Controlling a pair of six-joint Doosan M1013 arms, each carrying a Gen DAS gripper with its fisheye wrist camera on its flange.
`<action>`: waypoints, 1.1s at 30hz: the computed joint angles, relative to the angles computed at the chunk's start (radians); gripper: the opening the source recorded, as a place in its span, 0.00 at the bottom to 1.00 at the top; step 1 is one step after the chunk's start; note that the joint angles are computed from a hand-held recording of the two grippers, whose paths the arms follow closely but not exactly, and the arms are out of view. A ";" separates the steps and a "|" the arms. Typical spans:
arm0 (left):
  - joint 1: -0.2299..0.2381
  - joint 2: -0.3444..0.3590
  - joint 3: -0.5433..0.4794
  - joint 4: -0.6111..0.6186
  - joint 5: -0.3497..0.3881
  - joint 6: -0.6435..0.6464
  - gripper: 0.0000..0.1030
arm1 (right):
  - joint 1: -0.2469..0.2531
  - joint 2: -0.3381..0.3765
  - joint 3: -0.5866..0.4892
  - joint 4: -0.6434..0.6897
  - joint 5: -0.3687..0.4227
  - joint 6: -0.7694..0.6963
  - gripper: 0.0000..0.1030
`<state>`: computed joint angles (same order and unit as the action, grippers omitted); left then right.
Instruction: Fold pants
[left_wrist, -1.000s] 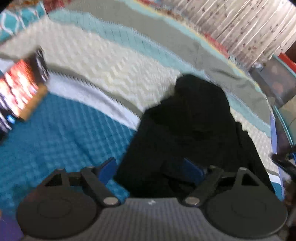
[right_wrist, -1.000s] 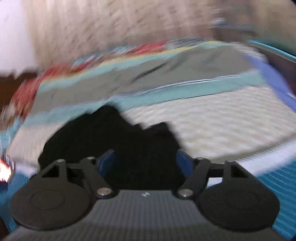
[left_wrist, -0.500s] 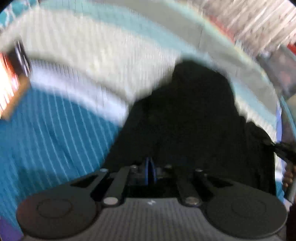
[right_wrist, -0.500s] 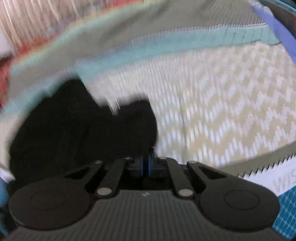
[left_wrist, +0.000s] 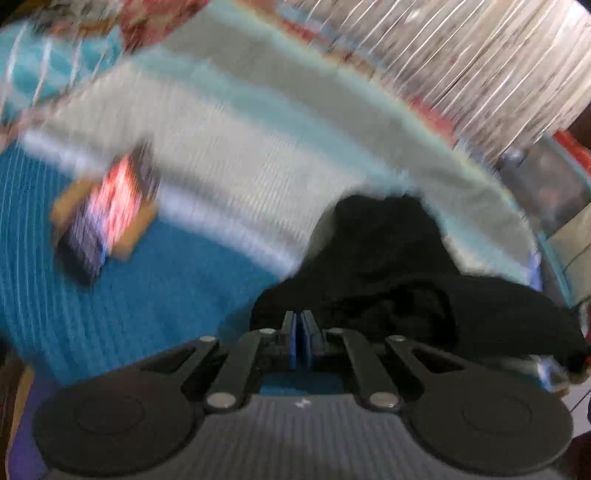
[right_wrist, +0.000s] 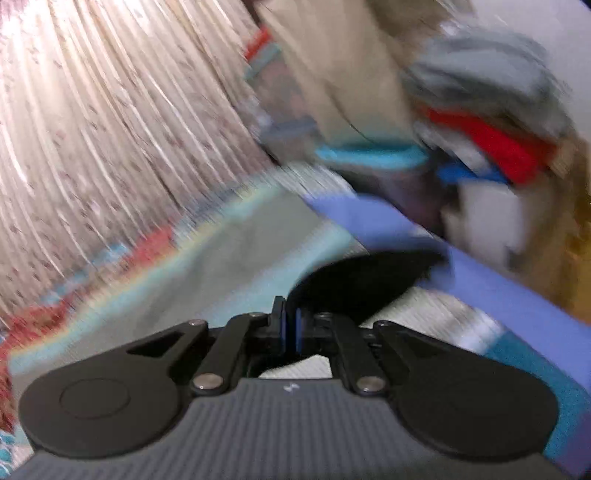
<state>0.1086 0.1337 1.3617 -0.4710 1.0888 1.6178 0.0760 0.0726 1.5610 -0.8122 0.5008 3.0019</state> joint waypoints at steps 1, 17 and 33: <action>-0.002 -0.001 0.018 0.013 0.022 -0.001 0.04 | 0.005 0.005 0.018 0.041 0.056 -0.035 0.08; -0.081 0.178 -0.190 0.067 -0.190 0.200 0.75 | 0.087 0.084 -0.074 0.018 0.091 -0.033 0.36; -0.144 0.396 -0.402 0.084 -0.033 0.065 0.82 | 0.077 0.078 -0.079 -0.391 0.517 0.252 0.48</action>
